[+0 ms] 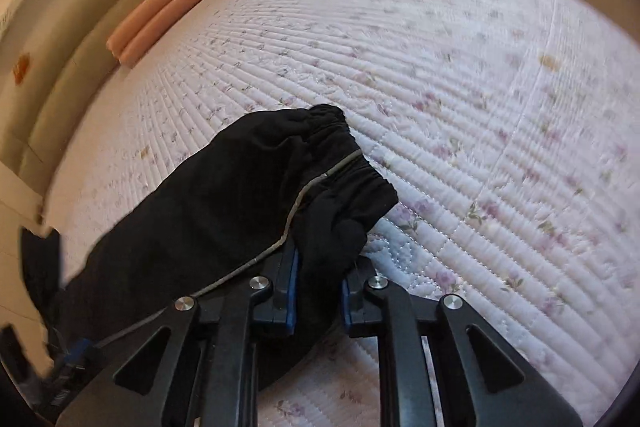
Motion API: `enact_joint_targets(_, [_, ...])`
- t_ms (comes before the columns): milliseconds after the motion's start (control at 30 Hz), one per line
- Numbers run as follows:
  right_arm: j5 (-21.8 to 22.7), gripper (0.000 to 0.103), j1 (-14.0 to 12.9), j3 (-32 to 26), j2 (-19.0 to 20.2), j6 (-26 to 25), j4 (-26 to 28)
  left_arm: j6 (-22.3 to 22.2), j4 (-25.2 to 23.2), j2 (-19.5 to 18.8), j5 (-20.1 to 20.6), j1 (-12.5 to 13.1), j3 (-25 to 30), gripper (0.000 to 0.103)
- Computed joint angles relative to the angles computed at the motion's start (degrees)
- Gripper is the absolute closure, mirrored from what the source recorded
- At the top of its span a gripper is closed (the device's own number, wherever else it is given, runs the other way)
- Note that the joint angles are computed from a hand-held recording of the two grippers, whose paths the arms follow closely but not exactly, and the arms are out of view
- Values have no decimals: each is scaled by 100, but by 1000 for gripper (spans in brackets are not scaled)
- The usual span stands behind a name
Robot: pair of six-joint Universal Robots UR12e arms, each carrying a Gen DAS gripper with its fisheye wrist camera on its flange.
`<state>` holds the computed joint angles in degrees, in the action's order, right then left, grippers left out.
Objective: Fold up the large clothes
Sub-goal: 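Carry the sleeve across the jacket body with the right tool and release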
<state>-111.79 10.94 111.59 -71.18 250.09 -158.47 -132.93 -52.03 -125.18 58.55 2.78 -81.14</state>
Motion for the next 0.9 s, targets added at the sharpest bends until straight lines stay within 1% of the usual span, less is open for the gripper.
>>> enact_joint_targets(33, [-107, 86, 48, -110, -2, -100, 202, 47, 10, 54, -116, 80, -36, 60])
enact_joint_targets(67, [-158, 86, 61, -188, -1, -180, 289, 72, 52, 106, -179, 138, -98, 60])
enact_joint_targets(100, [-298, 86, 140, -290, -12, -275, 373, 110, 118, 162, -279, 228, -157, 60])
enact_joint_targets(133, [-362, 86, 147, -304, -10, -362, 338, 136, 173, 205, -336, 302, -199, 60])
enact_joint_targets(167, [-487, 86, 219, -390, -20, -425, 425, 166, 246, 299, -354, 386, -300, 60])
enact_joint_targets(233, [-786, 86, 404, -715, 21, -627, 823, 195, 411, 418, -349, 569, -402, 60])
enact_joint_targets(267, [-941, 86, 501, -933, 68, -698, 1202, 182, 509, 462, -340, 661, -442, 60])
enact_joint_targets(300, [-1084, 86, 599, -1120, 108, -801, 1498, 156, 559, 476, -295, 726, -430, 60])
enact_joint_targets(333, [-1189, 86, 688, -1314, 174, -954, 1677, 98, 651, 510, -202, 782, -445, 60])
enact_joint_targets(400, [-1356, 86, 869, -1763, 356, -1291, 2025, -32, 1019, 554, 126, 918, -487, 60])
enact_joint_targets(433, [-1394, 86, 955, -1989, 461, -1455, 2153, -51, 1084, 584, 195, 998, -502, 60])
enact_joint_targets(533, [-1512, 86, 1223, -2762, 881, -2012, 2482, -102, 1076, 678, 193, 1333, -527, 60])
enact_joint_targets(567, [-1520, 86, 1265, -3021, 1038, -2181, 2554, -123, 1077, 692, 182, 1420, -521, 60])
enact_joint_targets(633, [-1478, 86, 1446, -3646, 1407, -2680, 2644, -180, 1129, 735, 165, 1621, -544, 60])
enact_joint_targets(667, [-1453, 86, 1497, -3849, 1534, -2803, 2679, -252, 1184, 741, 175, 1736, -539, 60])
enact_joint_targets(733, [-1373, 86, 1659, -4570, 1954, -3164, 2883, -340, 1235, 720, 181, 1892, -506, 60])
enact_joint_targets(767, [-1367, 86, 1724, -4766, 2080, -3248, 2923, -418, 1243, 698, 203, 1989, -469, 60])
enact_joint_targets(800, [-1253, 86, 1796, -5160, 2320, -3437, 2948, -499, 1289, 685, 228, 2031, -477, 59])
enact_joint_targets(900, [-1079, 86, 1968, -6203, 2959, -3721, 3198, -744, 1306, 611, 285, 2201, -405, 59])
